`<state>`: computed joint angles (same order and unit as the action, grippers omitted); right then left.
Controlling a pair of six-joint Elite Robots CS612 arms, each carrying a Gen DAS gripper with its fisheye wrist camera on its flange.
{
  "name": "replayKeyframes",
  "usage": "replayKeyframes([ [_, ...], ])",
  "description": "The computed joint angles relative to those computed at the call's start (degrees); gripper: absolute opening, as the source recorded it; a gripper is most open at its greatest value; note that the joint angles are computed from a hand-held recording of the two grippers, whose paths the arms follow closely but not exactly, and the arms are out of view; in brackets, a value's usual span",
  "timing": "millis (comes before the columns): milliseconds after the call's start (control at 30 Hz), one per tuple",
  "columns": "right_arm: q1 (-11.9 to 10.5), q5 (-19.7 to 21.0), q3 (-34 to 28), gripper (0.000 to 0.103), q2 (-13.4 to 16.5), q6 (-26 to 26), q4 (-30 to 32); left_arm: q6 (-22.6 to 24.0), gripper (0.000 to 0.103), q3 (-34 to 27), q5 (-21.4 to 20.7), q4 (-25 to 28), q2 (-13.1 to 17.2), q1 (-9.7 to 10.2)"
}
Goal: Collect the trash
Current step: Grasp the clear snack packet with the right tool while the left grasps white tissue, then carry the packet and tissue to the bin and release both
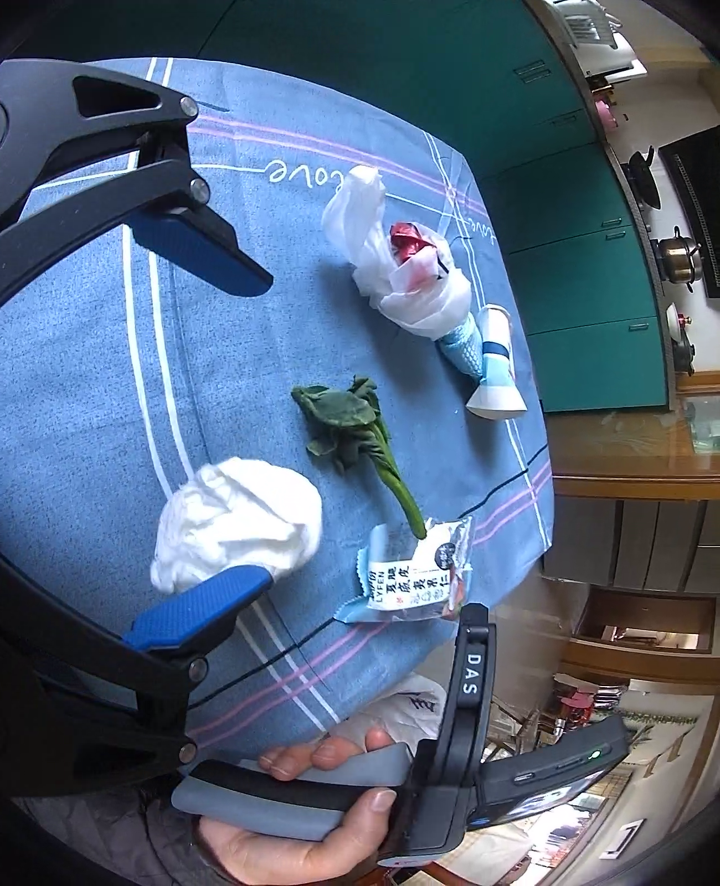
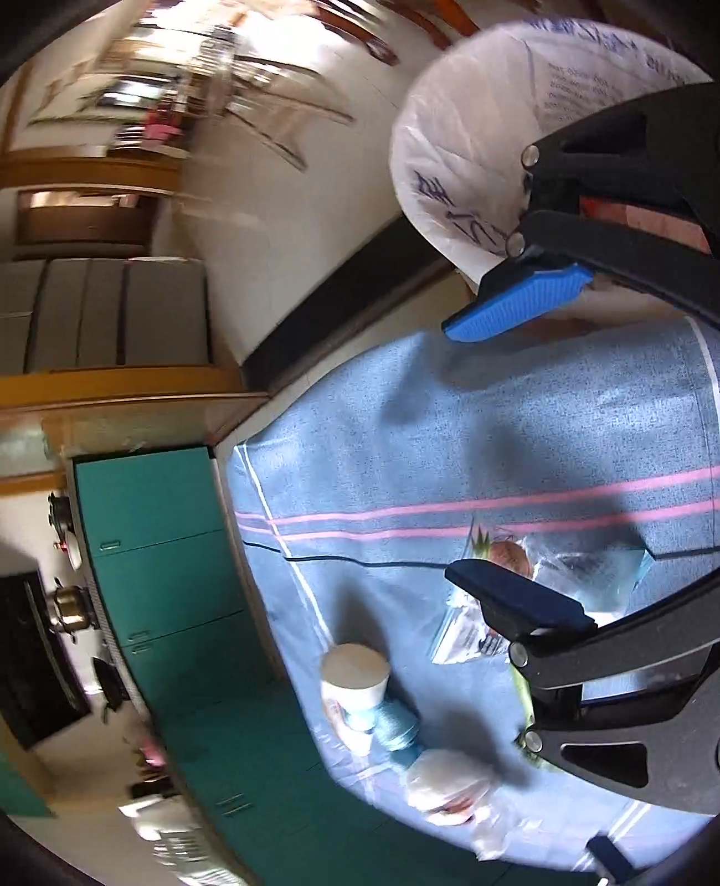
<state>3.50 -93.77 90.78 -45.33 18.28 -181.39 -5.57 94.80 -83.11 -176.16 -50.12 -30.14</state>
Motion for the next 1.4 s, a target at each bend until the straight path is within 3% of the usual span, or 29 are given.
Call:
replayKeyframes([
  [67, -0.55, 3.83, 0.36, 0.087, -0.09, -0.63, -0.67, -0.3, 0.098, 0.09, -0.98, -0.49, -0.02, 0.1],
  [167, -0.38, 8.95, -0.17, 0.088, 0.14, -4.46, 0.99, -0.7, 0.099, -0.61, -2.88, 0.54, 0.39, 0.23],
  [400, 2.1, 7.06, -2.63, 0.086, 1.54, -12.31, 5.66, 0.54, 0.098, -1.93, -1.66, 2.66, 1.8, -0.38],
  [500, 2.32, 7.48, -3.0, 0.073, 1.57, -14.0, 7.97, -0.29, 0.098, -2.02, -1.55, 2.7, 1.93, 0.01],
  [567, 2.08, 8.86, -3.06, 0.05, 1.51, -14.66, 9.12, -1.03, 0.098, -2.12, -1.42, 2.57, 2.02, 0.29],
  [633, 1.79, 10.32, -2.99, 0.038, 1.51, -14.88, 9.08, -1.67, 0.098, -1.62, -1.44, 2.19, 1.7, 0.55],
  [767, 0.97, 13.39, -1.68, 0.038, 0.59, -14.1, 6.86, -2.32, 0.098, -1.44, -0.78, 1.5, 1.7, 0.93],
  [900, 0.41, 12.08, -0.55, 0.038, -0.05, -11.21, 4.09, -2.63, 0.087, -1.72, -1.29, 1.4, 1.9, 1.18],
  [1033, -0.5, 11.02, -0.1, 0.038, -0.21, -6.82, 3.2, -1.72, 0.055, -2.43, -2.75, 3.52, 2.3, 1.23],
  [1167, -1.43, 9.28, 1.84, 0.038, -0.96, -2.48, -1.38, 0.32, 0.041, -1.83, -1.94, 1.98, 2.19, 0.8],
  [1233, -1.76, 7.67, 2.87, 0.038, -1.36, -0.33, -4.07, 0.28, 0.037, -1.69, -2.8, 1.61, 1.98, 0.91],
  [1400, -2.2, -1.51, 6.5, 0.038, -2.69, 5.47, -9.67, 0.71, 0.037, -0.49, -3.61, -2.48, 0.99, 0.57],
])
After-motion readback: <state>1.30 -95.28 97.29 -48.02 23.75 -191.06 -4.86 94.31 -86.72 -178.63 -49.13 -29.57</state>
